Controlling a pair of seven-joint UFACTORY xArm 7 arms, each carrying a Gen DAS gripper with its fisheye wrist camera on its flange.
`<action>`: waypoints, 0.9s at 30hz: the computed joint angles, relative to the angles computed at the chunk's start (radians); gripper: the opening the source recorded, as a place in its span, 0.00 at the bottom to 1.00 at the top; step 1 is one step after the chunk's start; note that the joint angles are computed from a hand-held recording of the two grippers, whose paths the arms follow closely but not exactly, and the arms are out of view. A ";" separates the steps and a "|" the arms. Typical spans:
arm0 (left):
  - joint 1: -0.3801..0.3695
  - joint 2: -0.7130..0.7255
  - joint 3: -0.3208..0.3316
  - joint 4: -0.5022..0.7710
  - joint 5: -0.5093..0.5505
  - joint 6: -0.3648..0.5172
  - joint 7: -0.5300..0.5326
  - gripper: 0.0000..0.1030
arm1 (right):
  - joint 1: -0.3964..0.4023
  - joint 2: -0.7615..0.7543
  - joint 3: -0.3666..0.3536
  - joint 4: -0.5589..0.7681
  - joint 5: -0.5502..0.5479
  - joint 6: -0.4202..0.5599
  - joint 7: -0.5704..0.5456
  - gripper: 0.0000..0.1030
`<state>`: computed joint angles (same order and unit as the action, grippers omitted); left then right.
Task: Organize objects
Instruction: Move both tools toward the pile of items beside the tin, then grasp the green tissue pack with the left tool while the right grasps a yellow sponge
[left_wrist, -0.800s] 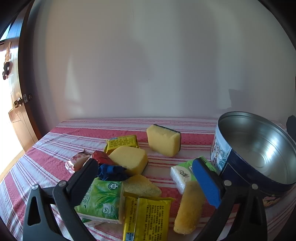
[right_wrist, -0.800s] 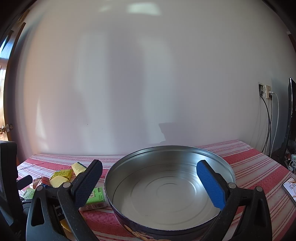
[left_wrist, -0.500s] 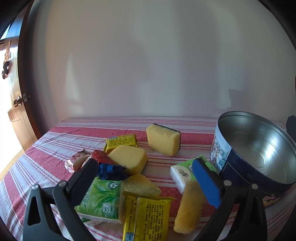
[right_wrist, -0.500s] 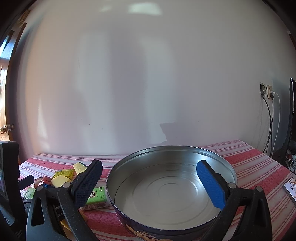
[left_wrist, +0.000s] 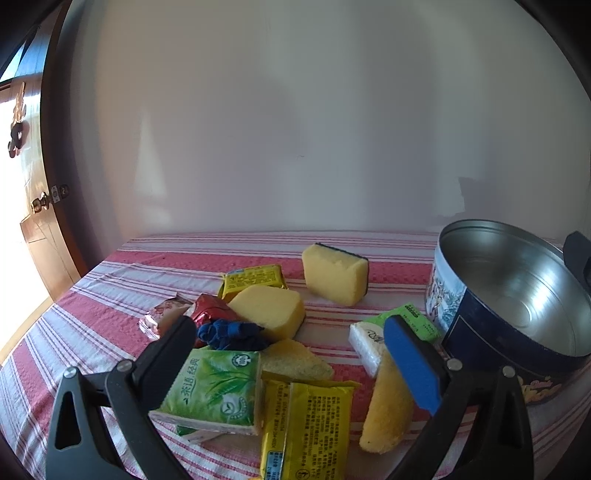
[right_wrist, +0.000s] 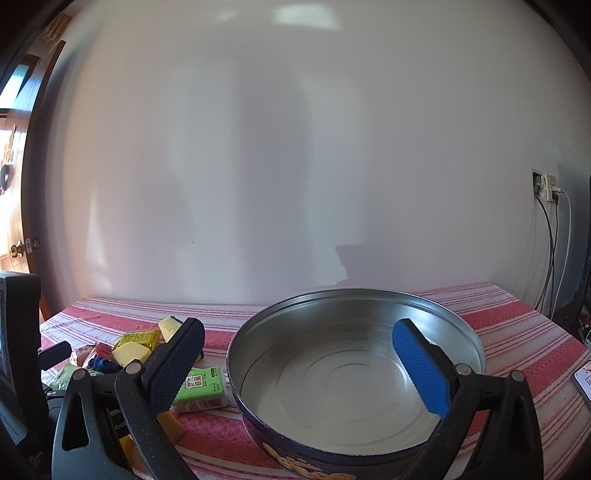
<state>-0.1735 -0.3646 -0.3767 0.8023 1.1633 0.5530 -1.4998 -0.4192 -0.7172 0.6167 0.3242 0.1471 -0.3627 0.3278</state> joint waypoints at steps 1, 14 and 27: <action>-0.001 -0.003 0.003 -0.002 -0.004 -0.001 0.002 1.00 | 0.003 0.004 -0.004 0.001 -0.003 -0.002 -0.002 1.00; 0.013 -0.014 0.012 -0.018 -0.072 -0.028 0.035 1.00 | 0.018 0.029 0.002 0.006 0.003 -0.010 -0.030 1.00; 0.056 -0.208 0.017 -0.161 -0.209 -0.028 0.217 1.00 | 0.195 0.107 -0.136 0.005 -0.030 -0.037 -0.114 0.99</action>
<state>-0.1175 -0.5727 -0.3596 0.6413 0.9544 0.5253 -1.2824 -0.2243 -0.6098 0.4802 0.3288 0.1175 -0.4001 0.2142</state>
